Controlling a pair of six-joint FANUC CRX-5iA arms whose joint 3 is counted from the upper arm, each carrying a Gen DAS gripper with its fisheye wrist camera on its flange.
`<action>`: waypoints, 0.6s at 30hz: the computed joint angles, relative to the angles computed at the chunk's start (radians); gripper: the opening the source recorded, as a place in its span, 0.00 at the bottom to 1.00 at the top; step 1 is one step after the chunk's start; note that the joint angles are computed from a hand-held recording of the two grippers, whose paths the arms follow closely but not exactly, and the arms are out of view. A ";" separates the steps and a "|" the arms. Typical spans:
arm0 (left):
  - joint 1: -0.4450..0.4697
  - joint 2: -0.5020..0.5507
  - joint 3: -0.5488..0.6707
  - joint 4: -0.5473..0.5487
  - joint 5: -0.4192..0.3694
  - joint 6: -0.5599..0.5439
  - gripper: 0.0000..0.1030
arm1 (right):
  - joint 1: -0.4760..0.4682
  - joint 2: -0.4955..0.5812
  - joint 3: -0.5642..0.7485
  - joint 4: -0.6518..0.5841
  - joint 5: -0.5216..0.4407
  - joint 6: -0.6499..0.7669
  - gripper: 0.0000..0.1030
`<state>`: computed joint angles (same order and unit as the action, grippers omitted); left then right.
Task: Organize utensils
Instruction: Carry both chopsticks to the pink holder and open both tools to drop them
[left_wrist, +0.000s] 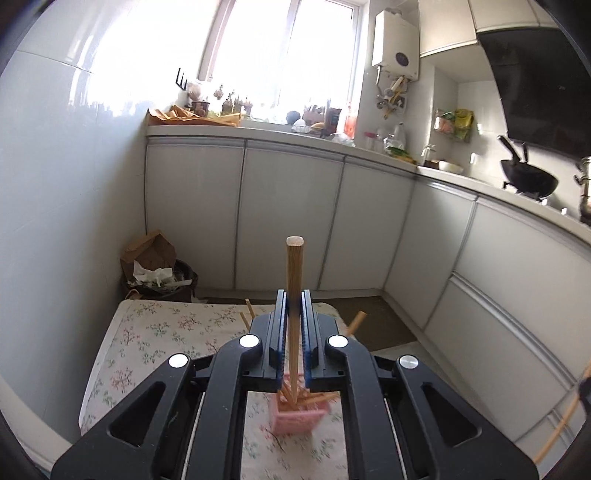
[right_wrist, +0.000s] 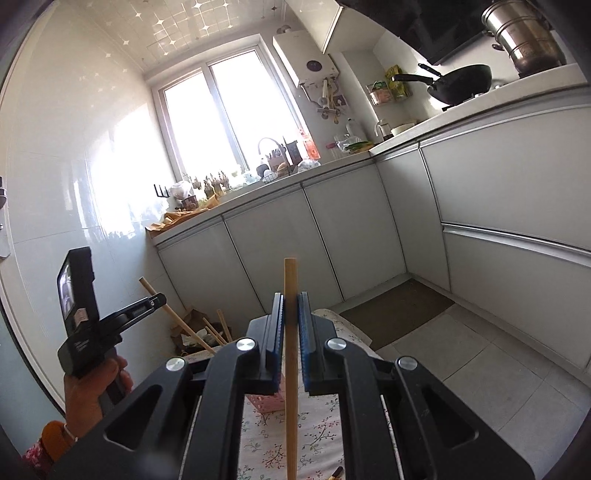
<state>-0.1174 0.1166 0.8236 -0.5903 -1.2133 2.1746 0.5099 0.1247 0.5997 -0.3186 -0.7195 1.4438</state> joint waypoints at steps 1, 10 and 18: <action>0.008 0.009 0.003 0.004 0.003 -0.009 0.06 | 0.002 0.006 0.001 0.003 0.003 -0.003 0.08; 0.027 -0.068 -0.166 -0.013 0.052 0.079 0.41 | 0.060 0.067 0.053 0.019 0.072 -0.025 0.08; -0.007 -0.292 -0.369 -0.072 0.063 0.300 0.61 | 0.180 0.221 0.207 0.220 0.268 -0.157 0.08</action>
